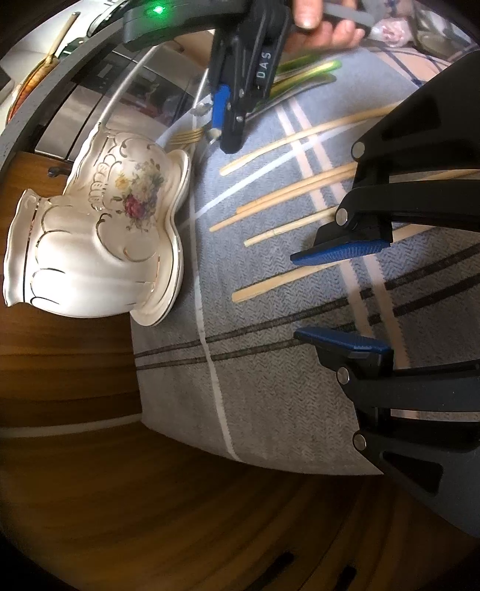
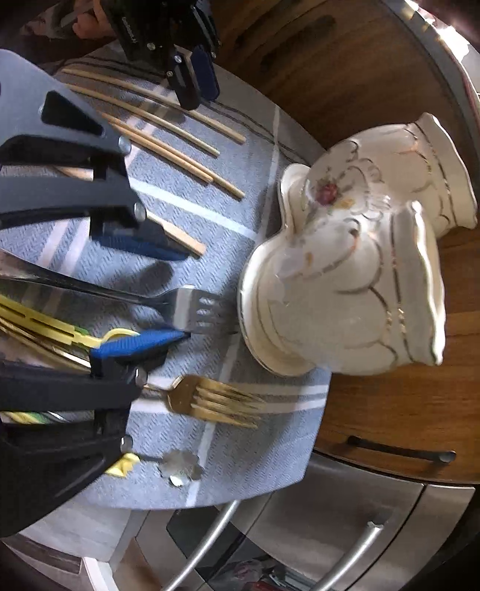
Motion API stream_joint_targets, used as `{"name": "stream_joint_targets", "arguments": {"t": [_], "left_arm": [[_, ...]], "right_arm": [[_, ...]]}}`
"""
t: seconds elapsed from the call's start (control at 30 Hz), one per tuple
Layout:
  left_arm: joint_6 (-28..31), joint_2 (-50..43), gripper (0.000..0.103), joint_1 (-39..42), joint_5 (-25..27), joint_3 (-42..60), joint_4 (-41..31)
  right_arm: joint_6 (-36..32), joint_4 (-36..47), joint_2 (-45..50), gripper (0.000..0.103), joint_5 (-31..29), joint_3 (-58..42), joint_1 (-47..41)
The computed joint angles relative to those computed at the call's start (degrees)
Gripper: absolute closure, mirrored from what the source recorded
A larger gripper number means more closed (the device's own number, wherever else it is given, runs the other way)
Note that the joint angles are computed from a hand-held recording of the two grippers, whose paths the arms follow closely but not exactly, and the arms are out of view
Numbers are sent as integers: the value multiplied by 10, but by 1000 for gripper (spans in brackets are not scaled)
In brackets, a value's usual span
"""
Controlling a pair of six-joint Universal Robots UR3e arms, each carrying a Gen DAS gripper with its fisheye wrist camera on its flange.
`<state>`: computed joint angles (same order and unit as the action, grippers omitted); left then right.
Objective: Organize utensils
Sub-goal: 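Close the left tool on one chopstick while the right tool grasps the silver fork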
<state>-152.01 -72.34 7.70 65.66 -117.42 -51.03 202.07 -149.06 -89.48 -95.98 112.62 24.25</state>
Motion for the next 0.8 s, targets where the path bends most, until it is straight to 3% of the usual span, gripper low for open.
{"name": "stream_joint_targets", "arguments": {"t": [0.3, 0.63, 0.8], "left_arm": [[42, -11, 76, -7, -15, 44, -81], [46, -45, 77, -24, -9, 94, -127], [46, -27, 94, -6, -16, 72, -120]], "right_arm": [[13, 8, -12, 95, 24, 9, 13], [-25, 62, -38, 97, 147, 6, -85], [-35, 39, -102, 98, 207, 86, -128]]}}
